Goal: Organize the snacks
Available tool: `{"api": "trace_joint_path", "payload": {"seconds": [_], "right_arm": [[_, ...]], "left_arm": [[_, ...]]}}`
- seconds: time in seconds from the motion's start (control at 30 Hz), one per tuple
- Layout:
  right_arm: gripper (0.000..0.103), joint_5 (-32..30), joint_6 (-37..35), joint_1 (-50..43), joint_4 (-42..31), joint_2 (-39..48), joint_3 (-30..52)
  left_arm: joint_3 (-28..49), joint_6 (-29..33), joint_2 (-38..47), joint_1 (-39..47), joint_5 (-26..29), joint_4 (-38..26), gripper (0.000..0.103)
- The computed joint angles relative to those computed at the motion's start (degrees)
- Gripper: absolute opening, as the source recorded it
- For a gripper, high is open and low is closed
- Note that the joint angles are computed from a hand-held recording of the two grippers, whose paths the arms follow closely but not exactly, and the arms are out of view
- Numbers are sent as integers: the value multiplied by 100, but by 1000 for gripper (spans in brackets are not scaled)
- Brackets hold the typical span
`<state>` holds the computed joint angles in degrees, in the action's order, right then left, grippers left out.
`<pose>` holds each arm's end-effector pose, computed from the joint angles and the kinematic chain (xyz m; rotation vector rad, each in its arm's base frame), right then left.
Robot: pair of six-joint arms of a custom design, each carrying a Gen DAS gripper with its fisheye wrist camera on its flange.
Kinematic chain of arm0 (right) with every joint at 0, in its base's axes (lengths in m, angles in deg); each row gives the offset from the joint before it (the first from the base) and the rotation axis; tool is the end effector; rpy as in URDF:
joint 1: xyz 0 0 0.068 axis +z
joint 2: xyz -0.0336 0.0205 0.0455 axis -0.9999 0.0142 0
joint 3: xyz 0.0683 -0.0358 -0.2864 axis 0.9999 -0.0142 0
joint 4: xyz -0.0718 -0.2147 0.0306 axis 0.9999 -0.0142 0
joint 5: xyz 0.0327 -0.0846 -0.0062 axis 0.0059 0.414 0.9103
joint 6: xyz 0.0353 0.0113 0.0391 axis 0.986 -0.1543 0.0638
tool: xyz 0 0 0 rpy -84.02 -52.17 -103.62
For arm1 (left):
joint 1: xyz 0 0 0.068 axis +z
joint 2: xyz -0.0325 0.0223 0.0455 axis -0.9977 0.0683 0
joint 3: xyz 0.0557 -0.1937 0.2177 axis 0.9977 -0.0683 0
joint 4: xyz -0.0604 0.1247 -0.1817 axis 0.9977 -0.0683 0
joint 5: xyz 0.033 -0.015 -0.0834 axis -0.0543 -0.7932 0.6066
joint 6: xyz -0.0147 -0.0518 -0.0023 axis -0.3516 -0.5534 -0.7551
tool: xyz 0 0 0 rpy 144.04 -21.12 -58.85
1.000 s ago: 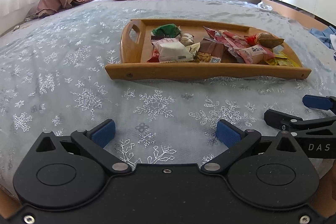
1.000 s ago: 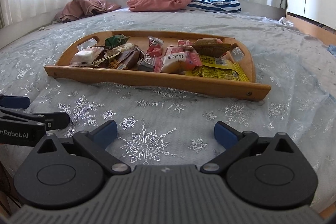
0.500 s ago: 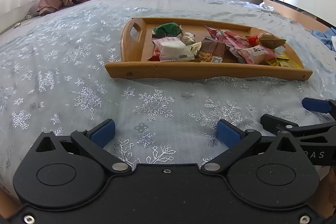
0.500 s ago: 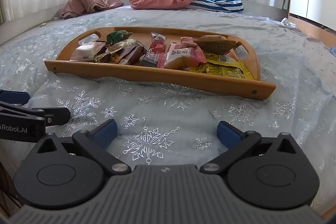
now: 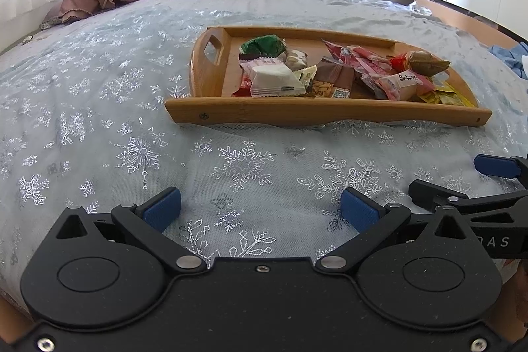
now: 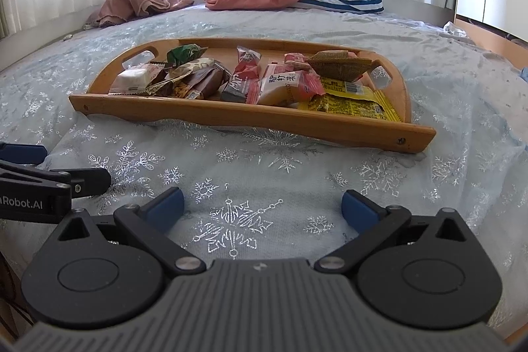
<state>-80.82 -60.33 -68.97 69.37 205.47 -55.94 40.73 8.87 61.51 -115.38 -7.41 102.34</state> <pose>0.2485 0.0912 0.0741 -0.3562 2.1866 0.2047 0.2194 -0.1055 0.0953 -0.1340 2.2695 0.0346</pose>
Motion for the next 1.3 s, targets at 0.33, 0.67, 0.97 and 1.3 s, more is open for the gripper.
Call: {"api": "trace_joint_path", "payload": {"seconds": [0.33, 0.67, 0.97, 1.3], "right_arm": [[103, -3, -5, 1, -603, -202, 217], [103, 2, -15, 0, -602, -208, 208], [103, 7, -14, 4, -590, -204, 204], [103, 20, -16, 11, -650, -219, 229]], "left_arm": [[205, 60, -113, 63, 101, -466, 103], [265, 78, -134, 114, 171, -585, 103], [265, 79, -130, 115, 171, -582, 103], [266, 78, -130, 117, 172, -584, 103]]}}
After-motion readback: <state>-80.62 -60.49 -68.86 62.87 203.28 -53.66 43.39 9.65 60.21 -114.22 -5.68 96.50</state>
